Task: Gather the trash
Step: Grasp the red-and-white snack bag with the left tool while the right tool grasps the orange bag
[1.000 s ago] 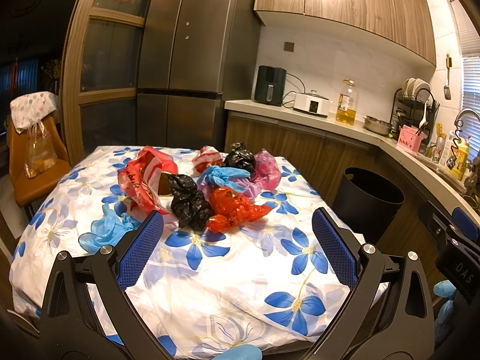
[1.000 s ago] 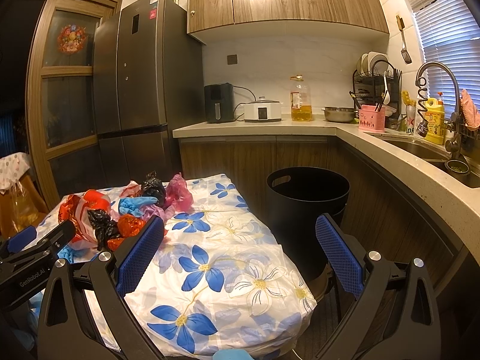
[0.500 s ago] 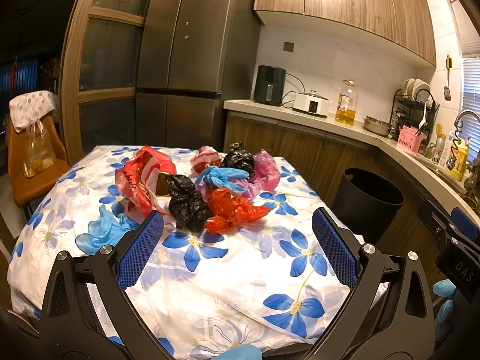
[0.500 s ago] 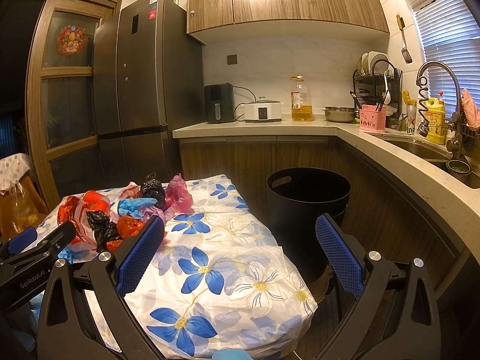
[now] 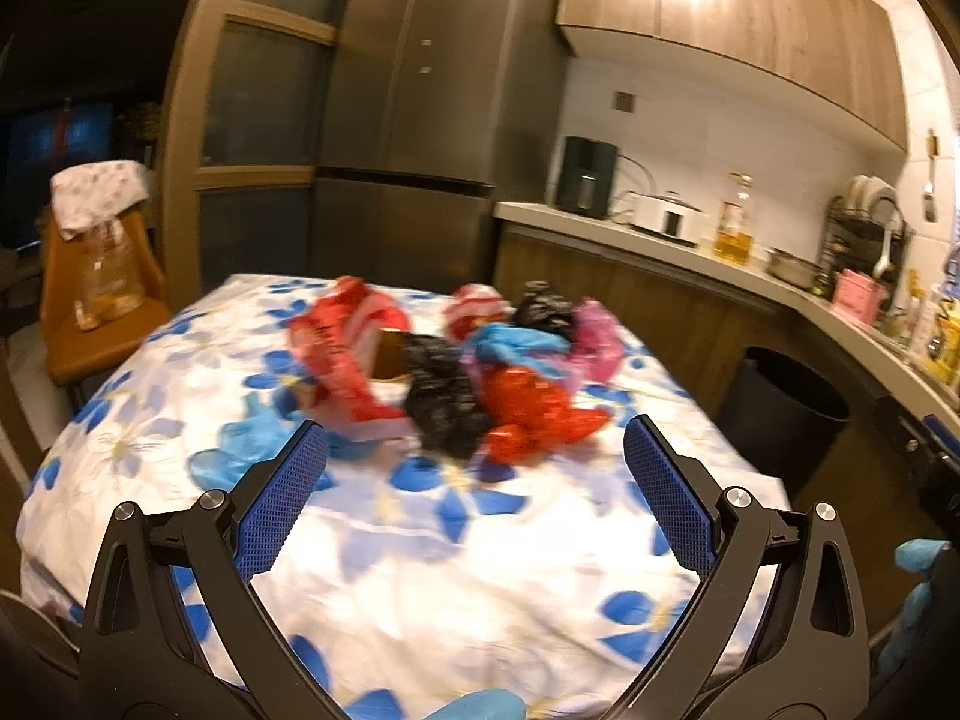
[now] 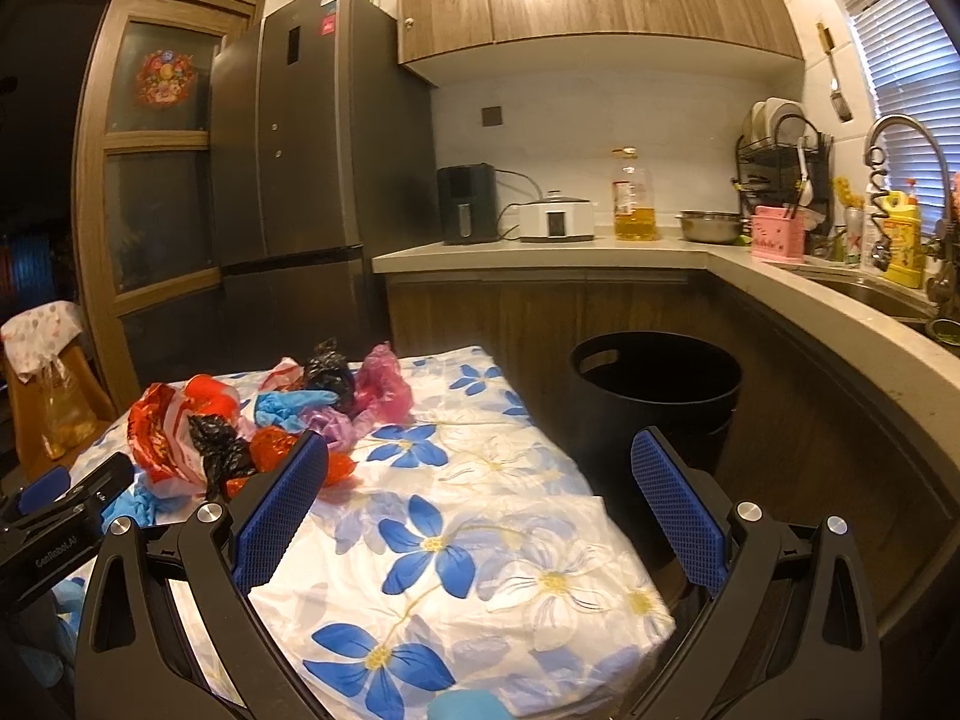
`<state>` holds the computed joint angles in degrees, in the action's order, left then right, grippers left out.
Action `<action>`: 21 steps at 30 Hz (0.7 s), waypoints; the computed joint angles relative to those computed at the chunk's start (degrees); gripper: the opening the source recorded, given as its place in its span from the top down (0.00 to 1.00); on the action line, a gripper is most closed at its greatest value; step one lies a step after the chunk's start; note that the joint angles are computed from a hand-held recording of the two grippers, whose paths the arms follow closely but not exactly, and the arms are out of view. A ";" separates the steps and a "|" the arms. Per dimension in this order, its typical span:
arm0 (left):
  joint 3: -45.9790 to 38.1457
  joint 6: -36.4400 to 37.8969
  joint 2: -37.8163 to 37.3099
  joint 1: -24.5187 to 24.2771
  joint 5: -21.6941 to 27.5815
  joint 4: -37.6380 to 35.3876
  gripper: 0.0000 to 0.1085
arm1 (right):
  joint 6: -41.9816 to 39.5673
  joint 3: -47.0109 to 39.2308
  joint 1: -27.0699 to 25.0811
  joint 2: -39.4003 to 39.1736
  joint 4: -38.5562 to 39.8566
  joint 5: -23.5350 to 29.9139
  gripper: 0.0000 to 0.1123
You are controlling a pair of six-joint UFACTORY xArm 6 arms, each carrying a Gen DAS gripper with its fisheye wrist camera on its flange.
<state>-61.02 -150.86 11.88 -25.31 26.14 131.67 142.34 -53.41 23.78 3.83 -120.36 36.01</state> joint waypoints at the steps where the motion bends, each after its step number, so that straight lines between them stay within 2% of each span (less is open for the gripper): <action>1: 0.53 -0.08 0.00 0.39 1.02 -0.53 0.10 | 1.34 -0.83 -0.05 1.07 -1.43 -0.23 0.13; 6: 2.00 -4.11 0.48 2.77 4.21 0.88 0.10 | 6.50 -6.90 -0.36 7.36 -7.54 -2.54 0.18; 8: 1.36 -3.29 1.61 3.93 4.85 -0.39 0.10 | 8.77 -10.31 -0.51 10.62 -10.59 -3.88 0.18; 12: -1.83 -3.85 4.38 6.21 3.52 -0.22 0.10 | 11.18 -17.41 -0.57 16.78 -14.94 -7.06 0.18; 16: -8.30 0.08 8.97 7.95 2.06 -3.93 0.11 | 11.84 -24.20 -0.49 22.27 -17.13 -9.64 0.18; 19: -13.21 3.73 12.60 9.31 -0.11 -7.26 0.17 | 12.43 -28.45 -0.77 25.54 -18.30 -11.63 0.18; 21: -16.81 5.96 15.45 10.37 -2.60 -9.20 0.27 | 12.52 -31.27 -1.03 27.61 -18.87 -13.00 0.18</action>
